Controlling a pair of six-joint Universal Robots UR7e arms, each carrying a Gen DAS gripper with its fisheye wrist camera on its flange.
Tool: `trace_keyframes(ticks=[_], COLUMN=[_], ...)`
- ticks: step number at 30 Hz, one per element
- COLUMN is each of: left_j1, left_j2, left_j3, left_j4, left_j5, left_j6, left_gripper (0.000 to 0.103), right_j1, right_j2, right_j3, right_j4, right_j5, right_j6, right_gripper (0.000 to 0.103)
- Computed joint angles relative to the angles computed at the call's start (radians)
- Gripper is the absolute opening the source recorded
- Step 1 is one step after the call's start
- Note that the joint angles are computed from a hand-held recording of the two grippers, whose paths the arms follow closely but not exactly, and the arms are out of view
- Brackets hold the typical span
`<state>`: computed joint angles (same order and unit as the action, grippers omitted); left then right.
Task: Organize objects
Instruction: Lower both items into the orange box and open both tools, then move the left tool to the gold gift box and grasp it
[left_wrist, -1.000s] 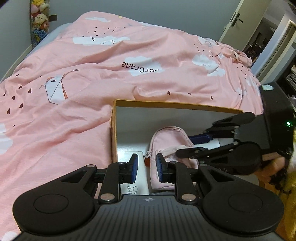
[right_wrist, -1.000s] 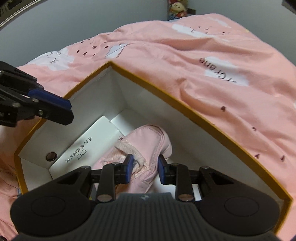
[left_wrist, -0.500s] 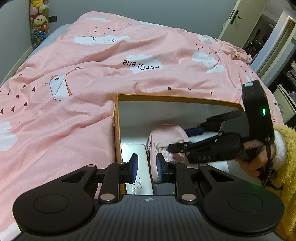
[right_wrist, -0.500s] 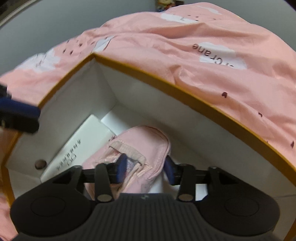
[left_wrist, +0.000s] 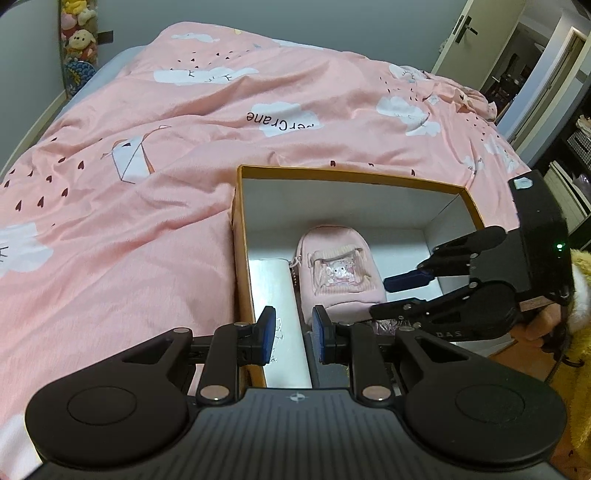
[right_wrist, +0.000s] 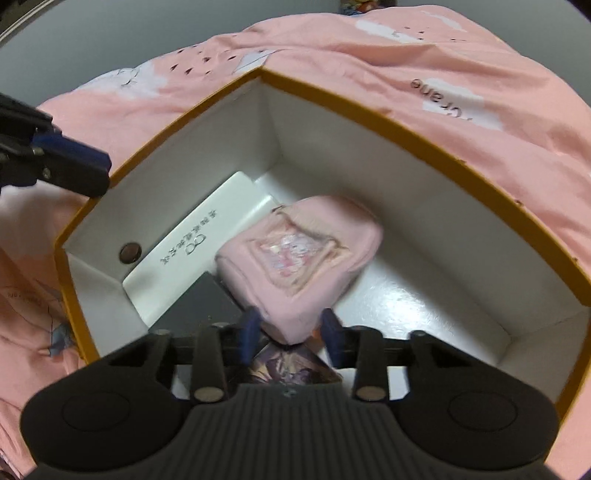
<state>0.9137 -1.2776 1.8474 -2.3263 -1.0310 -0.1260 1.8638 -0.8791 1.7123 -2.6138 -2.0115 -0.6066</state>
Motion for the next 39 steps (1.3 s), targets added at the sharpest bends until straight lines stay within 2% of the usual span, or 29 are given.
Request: trace_keyframes(ticks=[3,8,11,14,15,16,17,19,22,24,27,29,32,34,39], left_j1=[-0.002,0.000,0.001,-0.008,-0.012,-0.016,-0.021,-0.038,-0.091,-0.143,-0.206,-0.227,-0.225,-0.222,-0.176], left_j2=[-0.010,-0.025,-0.037,-0.061,-0.074,-0.088,-0.107,-0.151,-0.236,-0.294,-0.357,-0.400,-0.454,-0.476,-0.470], left_j3=[0.002,0.005,0.015,0.033,0.040,0.048,0.064,0.109,0.213,0.304,0.432,0.493,0.530,0.549,0.547], left_j4=[0.012,0.028,0.027,0.024,0.024,0.020,0.002,-0.047,-0.148,-0.229,-0.354,-0.375,-0.299,-0.268,-0.282], left_j5=[0.002,-0.009,-0.017,-0.032,-0.044,-0.056,-0.068,-0.073,0.002,0.101,0.218,0.231,0.205,0.223,0.240], left_j6=[-0.001,0.011,0.022,0.045,0.057,0.076,0.108,0.188,0.341,0.428,0.550,0.603,0.582,0.565,0.592], left_gripper=[0.024,0.024,0.024,0.024,0.024,0.025,0.027,0.035,0.042,0.042,0.043,0.043,0.043,0.043,0.043], right_j1=[0.007,0.007,-0.001,0.005,0.009,0.015,0.019,0.029,0.037,0.042,0.054,0.063,0.077,0.092,0.106], right_j2=[0.022,0.063,0.061,0.047,0.037,0.022,0.007,-0.037,-0.117,-0.165,-0.227,-0.263,-0.288,-0.299,-0.328], right_j3=[-0.014,-0.041,-0.020,-0.011,-0.001,0.015,0.032,0.080,0.168,0.230,0.324,0.384,0.445,0.481,0.546], right_j4=[-0.026,0.010,-0.026,-0.029,-0.041,-0.065,-0.088,-0.141,-0.228,-0.292,-0.375,-0.429,-0.476,-0.502,-0.507], right_j5=[-0.026,-0.082,-0.081,-0.085,-0.086,-0.083,-0.075,-0.041,0.036,0.080,0.135,0.159,0.169,0.148,0.108], right_j6=[-0.045,-0.079,-0.084,-0.043,-0.034,-0.026,-0.021,0.000,0.066,0.111,0.190,0.230,0.284,0.312,0.386], right_gripper=[0.031,0.030,0.030,0.035,0.039,0.048,0.051,0.051,0.055,0.060,0.060,0.060,0.061,0.061,0.061])
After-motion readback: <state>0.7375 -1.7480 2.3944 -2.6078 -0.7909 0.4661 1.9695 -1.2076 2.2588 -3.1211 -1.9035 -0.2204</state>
